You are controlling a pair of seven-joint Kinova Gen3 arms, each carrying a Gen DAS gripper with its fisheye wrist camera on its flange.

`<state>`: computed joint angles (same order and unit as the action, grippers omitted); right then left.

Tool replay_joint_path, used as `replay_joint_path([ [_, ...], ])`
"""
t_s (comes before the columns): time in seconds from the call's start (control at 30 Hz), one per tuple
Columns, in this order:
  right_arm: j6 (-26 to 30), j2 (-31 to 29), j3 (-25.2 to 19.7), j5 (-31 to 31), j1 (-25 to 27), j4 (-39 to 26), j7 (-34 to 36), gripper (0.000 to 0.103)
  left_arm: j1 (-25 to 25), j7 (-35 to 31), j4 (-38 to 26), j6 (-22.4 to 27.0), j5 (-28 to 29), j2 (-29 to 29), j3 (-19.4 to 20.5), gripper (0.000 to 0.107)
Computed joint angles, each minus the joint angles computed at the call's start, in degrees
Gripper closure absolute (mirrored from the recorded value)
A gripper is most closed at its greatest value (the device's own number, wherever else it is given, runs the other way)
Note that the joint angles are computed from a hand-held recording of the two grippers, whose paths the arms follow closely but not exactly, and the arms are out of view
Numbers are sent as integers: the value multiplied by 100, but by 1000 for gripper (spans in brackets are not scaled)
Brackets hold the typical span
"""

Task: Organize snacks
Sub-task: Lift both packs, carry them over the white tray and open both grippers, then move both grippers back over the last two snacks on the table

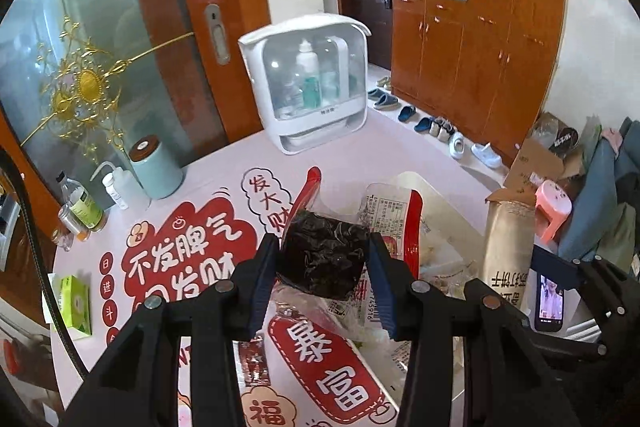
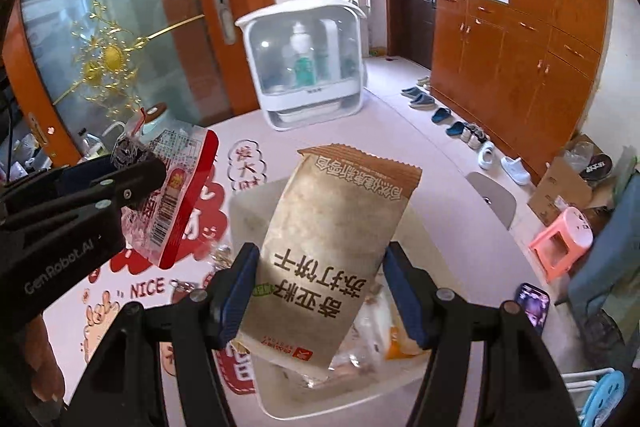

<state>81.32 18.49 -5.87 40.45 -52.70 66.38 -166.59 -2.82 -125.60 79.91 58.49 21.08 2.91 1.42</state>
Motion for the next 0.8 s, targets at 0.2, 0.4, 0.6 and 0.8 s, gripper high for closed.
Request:
replay_joint_path([
  [0.2, -6, -89, -50, -97, 99, 178, 69, 38, 331, 590, 112, -217, -688, 90, 153, 65],
  [0.4, 125, -72, -66, -249, 176, 171, 126, 37, 436, 928, 90, -192, -1050, 329, 181, 63],
  [0.6, -498, -360, -135, -796, 547, 630, -217, 37, 611, 1350, 190, -288, -1585, 358, 195, 19],
  [0.8, -410, -364, -195, -717, 526, 594, -303, 37, 497, 1519, 102, -159, -1626, 375, 130, 19],
])
